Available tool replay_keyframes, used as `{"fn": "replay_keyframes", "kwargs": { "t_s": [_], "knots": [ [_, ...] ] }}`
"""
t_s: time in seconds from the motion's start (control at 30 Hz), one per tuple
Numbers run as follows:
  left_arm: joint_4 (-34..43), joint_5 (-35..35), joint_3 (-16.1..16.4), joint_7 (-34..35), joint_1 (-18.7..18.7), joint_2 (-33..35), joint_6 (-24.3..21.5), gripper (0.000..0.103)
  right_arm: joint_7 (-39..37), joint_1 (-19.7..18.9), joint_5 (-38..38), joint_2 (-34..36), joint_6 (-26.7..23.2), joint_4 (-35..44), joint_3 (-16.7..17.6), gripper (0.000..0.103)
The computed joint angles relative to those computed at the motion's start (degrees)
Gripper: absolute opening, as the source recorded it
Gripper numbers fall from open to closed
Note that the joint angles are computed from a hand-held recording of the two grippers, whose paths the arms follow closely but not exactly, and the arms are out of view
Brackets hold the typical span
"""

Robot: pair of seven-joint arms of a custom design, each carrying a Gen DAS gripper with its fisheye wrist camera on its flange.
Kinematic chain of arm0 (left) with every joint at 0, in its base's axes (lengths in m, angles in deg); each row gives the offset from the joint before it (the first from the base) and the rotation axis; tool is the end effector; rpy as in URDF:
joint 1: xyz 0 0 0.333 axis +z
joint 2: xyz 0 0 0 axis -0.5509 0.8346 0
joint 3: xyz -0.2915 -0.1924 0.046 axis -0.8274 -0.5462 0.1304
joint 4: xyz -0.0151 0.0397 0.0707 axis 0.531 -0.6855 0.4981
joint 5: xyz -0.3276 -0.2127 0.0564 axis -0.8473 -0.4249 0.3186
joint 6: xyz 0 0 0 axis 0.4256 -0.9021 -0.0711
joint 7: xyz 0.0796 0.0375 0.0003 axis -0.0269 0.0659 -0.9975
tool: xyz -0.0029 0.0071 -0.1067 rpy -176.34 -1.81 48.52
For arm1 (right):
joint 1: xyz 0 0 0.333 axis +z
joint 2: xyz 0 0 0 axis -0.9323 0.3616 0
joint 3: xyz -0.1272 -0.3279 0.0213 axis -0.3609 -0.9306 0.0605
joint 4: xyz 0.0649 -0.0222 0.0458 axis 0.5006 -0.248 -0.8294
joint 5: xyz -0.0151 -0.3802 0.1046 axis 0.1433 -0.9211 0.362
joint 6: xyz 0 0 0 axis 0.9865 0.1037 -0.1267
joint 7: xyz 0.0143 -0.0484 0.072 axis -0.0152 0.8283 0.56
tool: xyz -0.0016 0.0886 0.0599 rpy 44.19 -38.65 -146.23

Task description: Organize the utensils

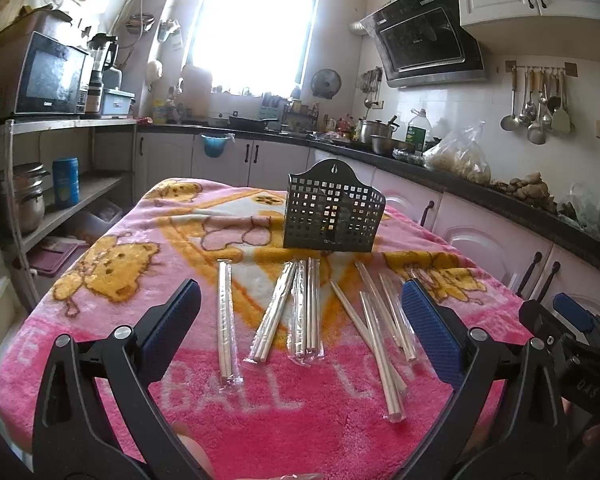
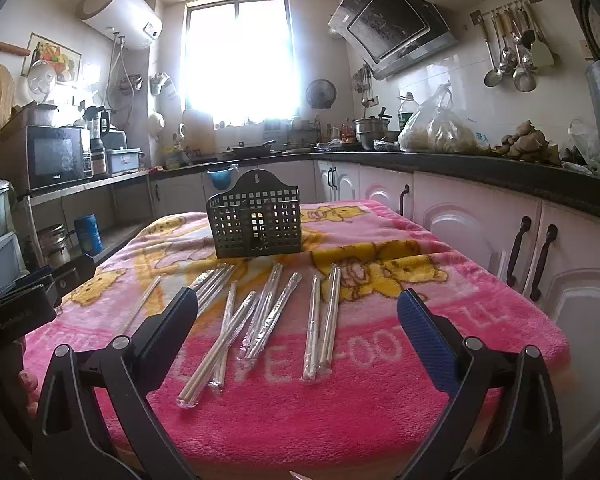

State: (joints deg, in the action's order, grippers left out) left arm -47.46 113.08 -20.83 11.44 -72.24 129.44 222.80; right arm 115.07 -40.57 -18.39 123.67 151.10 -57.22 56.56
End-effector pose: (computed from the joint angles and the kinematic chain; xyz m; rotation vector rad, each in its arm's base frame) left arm 0.6860 -0.4822 0.4442 -1.5535 1.3477 -1.1508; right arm 0.6853 0.2860 0.4329 -1.4648 1.2764 -0.8760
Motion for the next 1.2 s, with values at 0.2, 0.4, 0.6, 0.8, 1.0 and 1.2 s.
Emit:
{"fn": "replay_keyframes", "kwargs": {
  "t_s": [0.2, 0.4, 0.6, 0.8, 1.0, 1.2],
  "knots": [
    [0.0, 0.2, 0.1, -0.4, -0.1, 0.0, 0.0, 0.092, -0.4, 0.3, 0.3, -0.1, 0.2, 0.0, 0.0, 0.097],
    [-0.3, 0.4, 0.2, -0.7, 0.1, -0.3, 0.4, 0.092, -0.4, 0.2, 0.0, 0.2, 0.2, 0.4, 0.2, 0.097],
    [-0.4, 0.4, 0.0, -0.7, 0.2, -0.3, 0.4, 0.092, -0.5, 0.3, 0.1, 0.3, 0.2, 0.5, 0.2, 0.097],
    [-0.6, 0.3, -0.1, -0.6, 0.4, -0.4, 0.5, 0.092, -0.3, 0.1, -0.2, 0.2, 0.0, 0.4, 0.4, 0.097],
    [-0.7, -0.3, -0.3, -0.2, 0.7, -0.4, 0.6, 0.092, -0.1, 0.0, -0.7, 0.3, -0.2, 0.3, 0.4, 0.097],
    [-0.8, -0.6, -0.2, -0.2, 0.7, -0.3, 0.7, 0.092, 0.0, 0.2, -1.1, 0.7, -1.4, 1.0, 0.1, 0.097]
  ]
}}
